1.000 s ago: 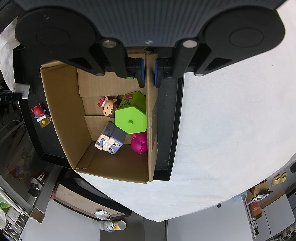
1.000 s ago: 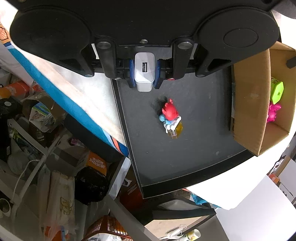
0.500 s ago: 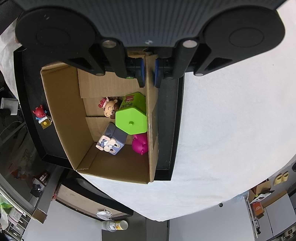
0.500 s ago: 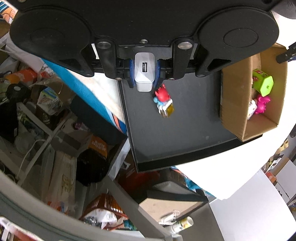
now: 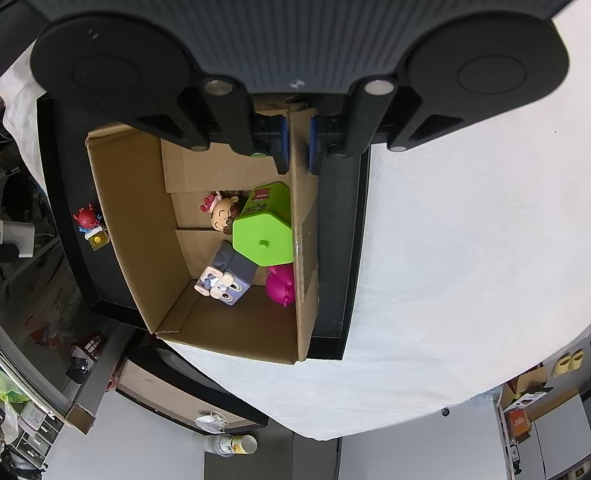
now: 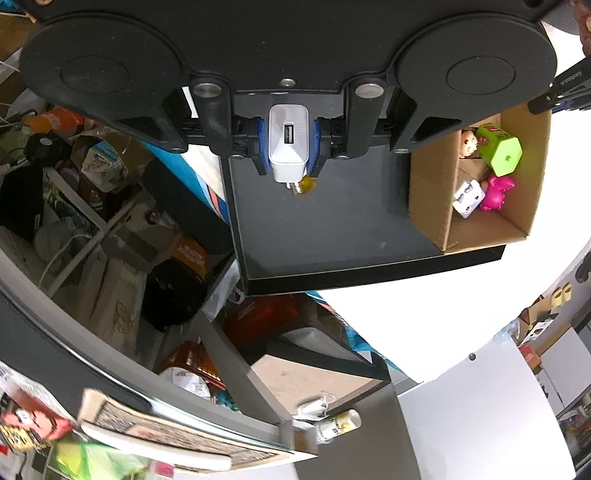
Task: Organize rigid objects
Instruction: 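Carry the white plug charger into the cardboard box and release it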
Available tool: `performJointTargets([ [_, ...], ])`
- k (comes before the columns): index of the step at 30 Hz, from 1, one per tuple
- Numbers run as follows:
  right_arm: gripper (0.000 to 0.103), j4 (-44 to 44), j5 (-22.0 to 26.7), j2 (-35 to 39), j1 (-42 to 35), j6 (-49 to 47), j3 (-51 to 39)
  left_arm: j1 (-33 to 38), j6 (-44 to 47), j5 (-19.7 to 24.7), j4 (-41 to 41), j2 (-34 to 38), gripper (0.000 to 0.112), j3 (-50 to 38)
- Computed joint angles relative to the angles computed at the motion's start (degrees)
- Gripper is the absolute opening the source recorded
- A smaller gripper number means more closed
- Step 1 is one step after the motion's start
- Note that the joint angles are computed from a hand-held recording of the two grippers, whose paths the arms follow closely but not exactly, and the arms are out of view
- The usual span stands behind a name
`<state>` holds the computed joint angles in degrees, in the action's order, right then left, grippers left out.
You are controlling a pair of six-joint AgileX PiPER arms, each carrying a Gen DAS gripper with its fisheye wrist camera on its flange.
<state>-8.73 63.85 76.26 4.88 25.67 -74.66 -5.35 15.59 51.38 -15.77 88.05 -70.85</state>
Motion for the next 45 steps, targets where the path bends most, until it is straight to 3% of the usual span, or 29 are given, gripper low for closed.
performJointTargets([
  [19,0.021,-4.79,3.88,9.54,14.9,7.75,-14.78,0.57,1.15,-0.52,-1.27,-0.41,0.01,0.81],
  [34,0.022,-3.65,3.93,18.36,20.45,7.93,-24.9,1.37,1.74,0.26,-2.45,-0.19,0.01,0.46],
  [37,0.025,-3.43,3.26,18.33,20.82,7.57,-25.15,1.03,1.04,0.53,-1.87,-0.13,0.01,0.11],
  [42,0.043,-3.59,1.46,14.82,18.9,7.6,-21.42,0.43,-0.28,0.71,-1.03,-0.2,0.01,-0.07],
  [45,0.062,-5.05,0.43,11.74,17.47,8.06,-17.43,0.14,-0.57,0.36,-0.4,-0.56,0.01,0.24],
])
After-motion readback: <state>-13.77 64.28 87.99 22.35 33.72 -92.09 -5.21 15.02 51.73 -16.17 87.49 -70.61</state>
